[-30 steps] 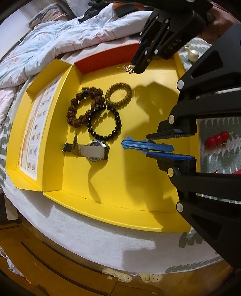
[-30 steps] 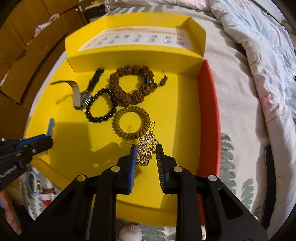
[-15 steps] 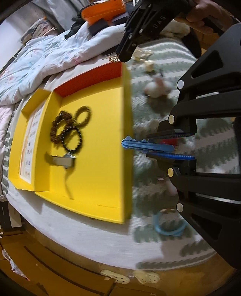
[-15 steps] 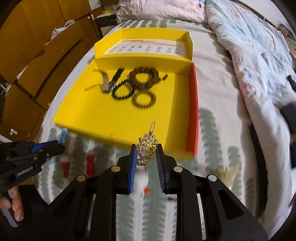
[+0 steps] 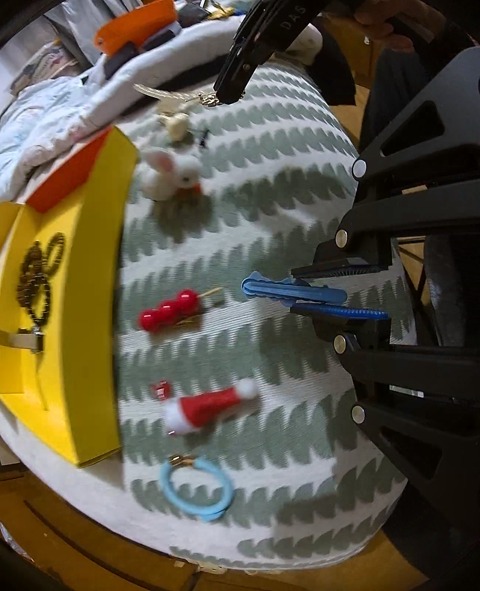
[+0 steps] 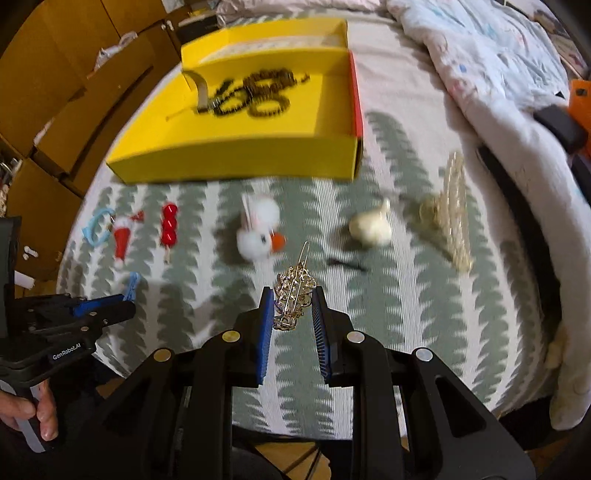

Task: Organize jewelry
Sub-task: 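Lift both clips out of the tray and carry them over the bedspread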

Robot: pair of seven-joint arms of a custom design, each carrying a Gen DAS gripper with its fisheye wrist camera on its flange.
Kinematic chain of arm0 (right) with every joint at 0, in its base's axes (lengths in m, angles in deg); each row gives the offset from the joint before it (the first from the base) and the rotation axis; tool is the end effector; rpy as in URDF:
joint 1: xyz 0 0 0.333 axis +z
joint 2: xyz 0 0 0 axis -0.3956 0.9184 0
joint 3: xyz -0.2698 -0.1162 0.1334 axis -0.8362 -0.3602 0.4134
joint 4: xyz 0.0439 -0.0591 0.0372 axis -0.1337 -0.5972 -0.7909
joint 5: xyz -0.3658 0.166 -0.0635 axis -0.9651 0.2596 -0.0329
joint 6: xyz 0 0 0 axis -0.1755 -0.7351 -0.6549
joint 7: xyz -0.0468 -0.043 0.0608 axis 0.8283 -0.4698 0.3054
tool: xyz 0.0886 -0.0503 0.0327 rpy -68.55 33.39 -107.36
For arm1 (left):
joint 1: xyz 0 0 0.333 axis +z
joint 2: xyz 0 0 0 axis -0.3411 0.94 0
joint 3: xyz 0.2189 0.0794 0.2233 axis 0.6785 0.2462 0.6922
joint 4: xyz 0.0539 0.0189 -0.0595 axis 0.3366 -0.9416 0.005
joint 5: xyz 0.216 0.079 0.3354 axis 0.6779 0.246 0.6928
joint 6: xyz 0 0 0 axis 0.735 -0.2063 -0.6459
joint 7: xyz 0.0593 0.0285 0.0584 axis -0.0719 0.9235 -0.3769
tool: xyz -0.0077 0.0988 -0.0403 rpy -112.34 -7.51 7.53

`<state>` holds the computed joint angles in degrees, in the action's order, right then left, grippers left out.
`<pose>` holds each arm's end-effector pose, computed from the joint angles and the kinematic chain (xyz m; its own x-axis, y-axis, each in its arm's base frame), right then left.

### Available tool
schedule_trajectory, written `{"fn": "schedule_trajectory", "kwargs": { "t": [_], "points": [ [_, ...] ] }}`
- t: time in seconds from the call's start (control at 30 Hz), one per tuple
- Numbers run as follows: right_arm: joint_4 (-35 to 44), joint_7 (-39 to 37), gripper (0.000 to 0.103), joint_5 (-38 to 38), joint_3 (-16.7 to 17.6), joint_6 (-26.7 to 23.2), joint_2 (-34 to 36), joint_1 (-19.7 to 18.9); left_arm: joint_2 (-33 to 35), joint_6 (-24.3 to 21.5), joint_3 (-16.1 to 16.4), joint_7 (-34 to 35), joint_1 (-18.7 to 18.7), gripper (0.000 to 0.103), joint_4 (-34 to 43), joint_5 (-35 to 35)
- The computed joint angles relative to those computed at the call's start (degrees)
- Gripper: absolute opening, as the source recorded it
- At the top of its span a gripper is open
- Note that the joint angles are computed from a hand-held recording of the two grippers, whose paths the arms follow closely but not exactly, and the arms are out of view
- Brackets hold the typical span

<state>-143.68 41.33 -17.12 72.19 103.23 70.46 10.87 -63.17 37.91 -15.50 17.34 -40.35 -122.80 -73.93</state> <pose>0.4481 0.4529 0.5724 0.2802 -0.9505 -0.1342 -0.9103 -0.2187 -0.3516 0.3990 -0.3169 0.5549 0.0263 -0.9715 0.2354 -0.9799 -0.0716 -0.1860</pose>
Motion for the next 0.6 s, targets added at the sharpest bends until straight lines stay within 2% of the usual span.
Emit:
{"fn": "schedule_trajectory", "kwargs": {
  "t": [0.1,0.3,0.6],
  "points": [
    [-0.55,-0.73,0.022,1.42,0.26,0.28,0.36,0.14,0.7,-0.5,-0.36,-0.47,-0.11,0.014,-0.09,0.41],
    [1.39,-0.94,0.022,1.22,0.0,-2.52,3.28,0.71,2.82,-1.01,-0.96,-2.47,0.32,0.014,0.52,3.63],
    [2.73,-1.27,0.024,1.95,-0.64,-4.89,5.96,0.82,4.92,-0.96,-0.57,-2.86,0.34,0.014,1.67,4.11]
  ]
}}
